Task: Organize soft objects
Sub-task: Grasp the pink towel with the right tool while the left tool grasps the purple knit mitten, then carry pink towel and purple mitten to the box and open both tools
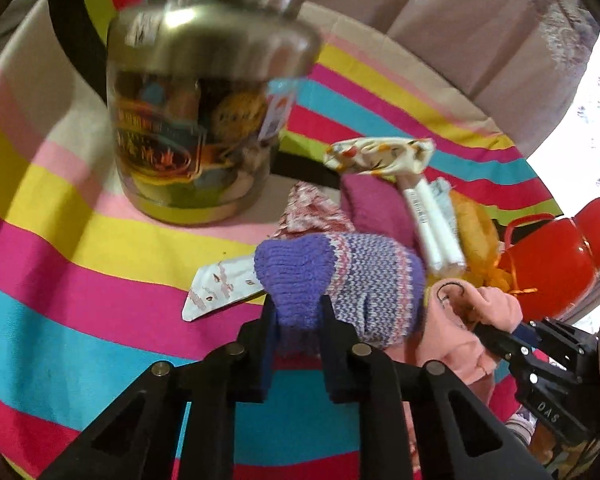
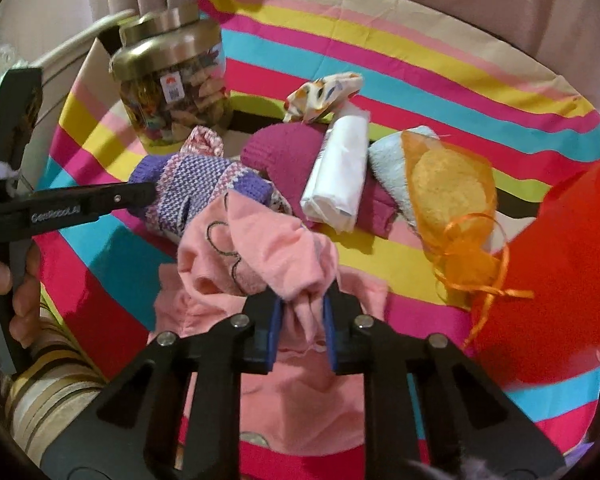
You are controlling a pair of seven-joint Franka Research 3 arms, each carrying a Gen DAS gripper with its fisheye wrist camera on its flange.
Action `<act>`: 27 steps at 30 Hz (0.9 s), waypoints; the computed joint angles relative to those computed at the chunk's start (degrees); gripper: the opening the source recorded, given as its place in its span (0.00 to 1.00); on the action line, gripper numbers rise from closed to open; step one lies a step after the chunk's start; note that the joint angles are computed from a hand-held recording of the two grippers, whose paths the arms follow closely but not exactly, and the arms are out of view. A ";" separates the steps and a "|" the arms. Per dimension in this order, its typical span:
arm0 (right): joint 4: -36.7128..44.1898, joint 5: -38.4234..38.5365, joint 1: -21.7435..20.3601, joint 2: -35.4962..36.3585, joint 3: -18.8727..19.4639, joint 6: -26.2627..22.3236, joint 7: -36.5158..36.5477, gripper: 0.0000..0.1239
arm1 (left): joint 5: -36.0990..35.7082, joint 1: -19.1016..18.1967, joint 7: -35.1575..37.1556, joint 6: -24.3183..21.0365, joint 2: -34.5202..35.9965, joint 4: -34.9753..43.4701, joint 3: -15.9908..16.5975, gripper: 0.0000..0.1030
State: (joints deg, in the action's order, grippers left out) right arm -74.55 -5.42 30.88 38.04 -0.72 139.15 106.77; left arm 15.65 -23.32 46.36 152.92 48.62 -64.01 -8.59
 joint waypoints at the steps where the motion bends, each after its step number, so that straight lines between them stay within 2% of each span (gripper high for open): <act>1: -0.95 -0.06 0.08 -0.67 -0.19 0.58 0.48 0.17 | 0.46 -0.24 -0.42 0.85 -0.82 -1.16 0.44 0.18; 12: -15.99 -4.28 0.00 -13.65 -2.12 6.70 11.02 0.17 | 7.67 -3.14 -10.79 10.02 -10.27 -13.66 4.63 0.18; 20: -30.18 -12.35 -2.55 -27.13 -1.61 7.90 20.24 0.17 | 9.76 -3.92 -10.37 12.07 -11.86 -13.71 2.25 0.18; 27: -43.40 -19.30 -8.21 -40.42 0.63 4.64 28.95 0.17 | 7.30 -5.06 -2.80 11.42 -9.67 -9.40 -2.84 0.18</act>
State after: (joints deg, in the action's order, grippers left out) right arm -117.94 -24.72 22.66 -2.38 -0.09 143.79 135.72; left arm 22.96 -28.39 43.56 164.34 38.95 -73.41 -11.43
